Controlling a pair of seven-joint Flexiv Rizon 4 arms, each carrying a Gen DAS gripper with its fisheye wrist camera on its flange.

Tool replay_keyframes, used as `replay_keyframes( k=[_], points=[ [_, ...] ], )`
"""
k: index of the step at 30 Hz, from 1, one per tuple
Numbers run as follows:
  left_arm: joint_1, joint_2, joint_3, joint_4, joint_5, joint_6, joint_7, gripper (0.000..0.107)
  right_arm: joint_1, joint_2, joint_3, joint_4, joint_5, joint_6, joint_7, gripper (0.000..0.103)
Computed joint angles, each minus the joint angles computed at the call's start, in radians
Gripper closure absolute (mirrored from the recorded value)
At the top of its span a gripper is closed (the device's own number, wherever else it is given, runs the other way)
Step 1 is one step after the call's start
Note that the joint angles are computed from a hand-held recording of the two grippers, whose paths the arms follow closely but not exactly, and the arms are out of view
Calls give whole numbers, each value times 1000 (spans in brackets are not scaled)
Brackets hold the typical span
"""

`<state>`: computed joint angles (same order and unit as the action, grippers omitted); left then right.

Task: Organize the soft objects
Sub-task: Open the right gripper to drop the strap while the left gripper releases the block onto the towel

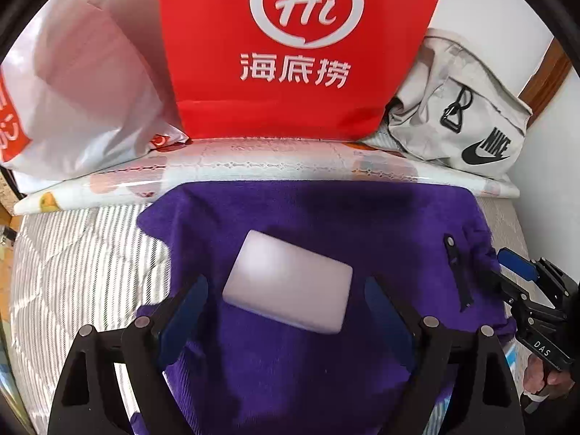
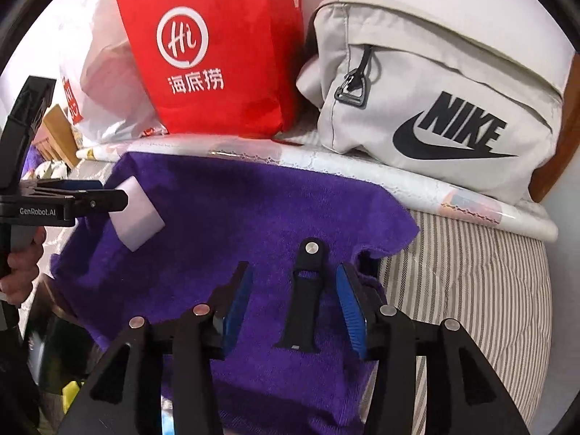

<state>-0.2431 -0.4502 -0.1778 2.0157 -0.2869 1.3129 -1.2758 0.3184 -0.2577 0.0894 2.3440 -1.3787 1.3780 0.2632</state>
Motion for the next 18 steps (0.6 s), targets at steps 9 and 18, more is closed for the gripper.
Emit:
replay_keyframes(
  k=[9, 18],
  points=[
    [103, 199, -146, 227, -204, 127, 180, 19, 83, 180, 118, 71, 219, -255, -55, 29],
    [38, 432, -312, 444, -971, 255, 720, 19, 197, 360, 267, 123, 439, -461, -97, 19]
  ],
)
